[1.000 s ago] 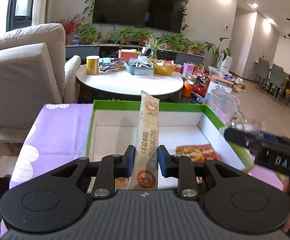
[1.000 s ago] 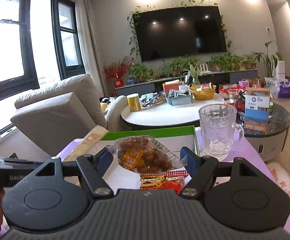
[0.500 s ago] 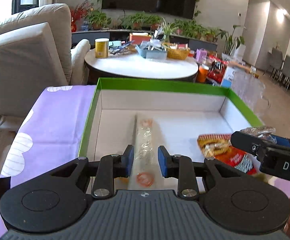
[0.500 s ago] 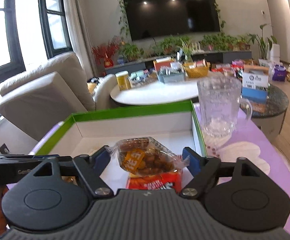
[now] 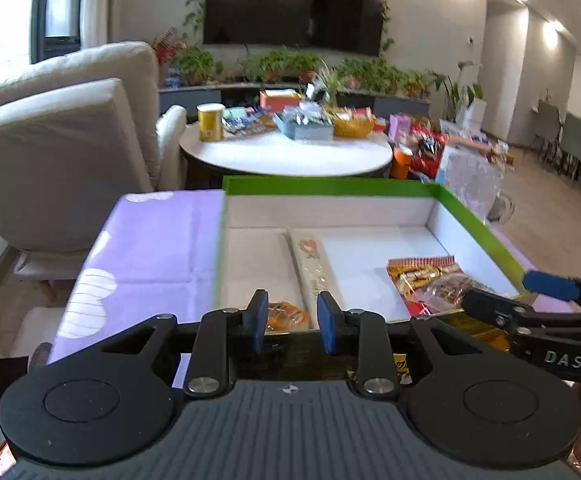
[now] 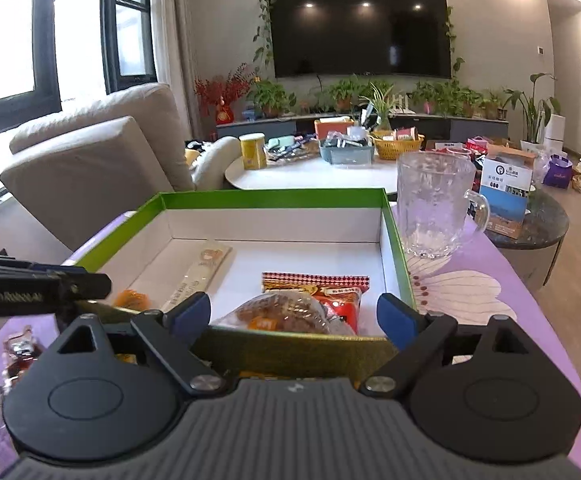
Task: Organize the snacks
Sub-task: 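Release both packets in the box and move both tools back to the pile, then grasp the white-and-red sausage packet with the left tool and lift it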
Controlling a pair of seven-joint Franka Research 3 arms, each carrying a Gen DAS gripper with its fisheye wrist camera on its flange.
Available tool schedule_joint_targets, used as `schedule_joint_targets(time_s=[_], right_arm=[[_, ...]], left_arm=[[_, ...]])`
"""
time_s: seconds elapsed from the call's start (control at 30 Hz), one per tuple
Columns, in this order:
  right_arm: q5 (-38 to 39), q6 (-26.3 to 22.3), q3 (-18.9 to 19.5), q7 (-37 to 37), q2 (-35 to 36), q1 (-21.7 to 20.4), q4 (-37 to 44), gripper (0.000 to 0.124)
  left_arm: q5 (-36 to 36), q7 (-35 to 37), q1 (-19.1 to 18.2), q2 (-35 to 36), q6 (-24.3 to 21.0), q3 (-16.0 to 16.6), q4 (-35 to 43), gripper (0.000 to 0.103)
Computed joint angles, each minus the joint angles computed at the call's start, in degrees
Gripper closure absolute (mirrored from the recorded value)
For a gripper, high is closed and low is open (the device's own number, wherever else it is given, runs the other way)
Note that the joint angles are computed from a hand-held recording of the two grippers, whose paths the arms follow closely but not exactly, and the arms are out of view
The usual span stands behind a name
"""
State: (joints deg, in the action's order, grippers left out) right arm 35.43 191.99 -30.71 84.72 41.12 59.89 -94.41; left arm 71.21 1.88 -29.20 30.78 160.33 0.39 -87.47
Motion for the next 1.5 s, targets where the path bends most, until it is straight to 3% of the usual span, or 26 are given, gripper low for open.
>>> schedule_joint_targets(time_s=[0.13, 0.23, 0.4, 0.6, 0.73, 0.87, 1.0, 1.07, 1.2, 1.33, 1.5], right_arm=[[0.0, 5.0, 4.2, -2.7, -3.9, -1.5, -4.1, 0.066], [-1.4, 9.0, 9.3, -4.8, -6.3, -4.4, -6.3, 0.066], [-7.3, 13.7, 18.6, -7.3, -10.1, -10.4, -10.9, 0.066], [-12.9, 11.1, 27.1, -11.4, -11.7, -16.4, -12.9, 0.066], [-8.9, 7.8, 27.7, -14.8, -11.0, -15.7, -12.0, 0.066], [-4.9, 4.8, 27.5, -16.2, -10.0, -14.7, -10.7, 0.066], [-2.8, 2.3, 24.4, -15.7, -9.5, -11.4, -10.1, 0.066], [-2.5, 1.8, 22.5, -15.4, -9.2, -9.3, -10.3, 0.066], [-2.1, -0.2, 18.6, -13.1, -8.4, -6.0, -9.9, 0.066], [-3.2, -0.7, 18.4, -9.9, -8.8, -6.2, -10.8, 0.066], [-5.1, -0.2, 18.0, -7.7, -9.5, -5.9, -12.4, 0.066]], left_arm=[[9.3, -12.6, -1.3, -6.6, -1.7, 2.1, -7.7, 0.078], [12.4, -17.6, 0.0, -10.2, -4.4, 1.4, -12.7, 0.076], [8.6, -18.1, 4.7, -12.7, -5.1, -2.0, -18.0, 0.074], [6.2, -15.6, 8.3, -10.8, -4.9, -4.9, -17.9, 0.074], [6.8, -16.5, 8.2, -9.0, -6.5, -4.3, -16.1, 0.074], [3.4, -12.6, 9.0, -6.9, -5.8, -4.4, -14.3, 0.074], [-0.8, -8.0, 8.4, -6.4, -6.3, -4.4, -14.7, 0.074], [-0.1, -10.0, 7.3, -7.8, -6.4, -4.0, -16.5, 0.074], [-5.8, -7.0, 7.9, -12.2, -5.2, -6.4, -22.0, 0.074], [-7.9, -5.6, 8.0, -16.2, -0.5, -8.2, -28.0, 0.074], [-14.0, 0.5, 8.5, -20.2, 0.0, -10.4, -32.5, 0.074]])
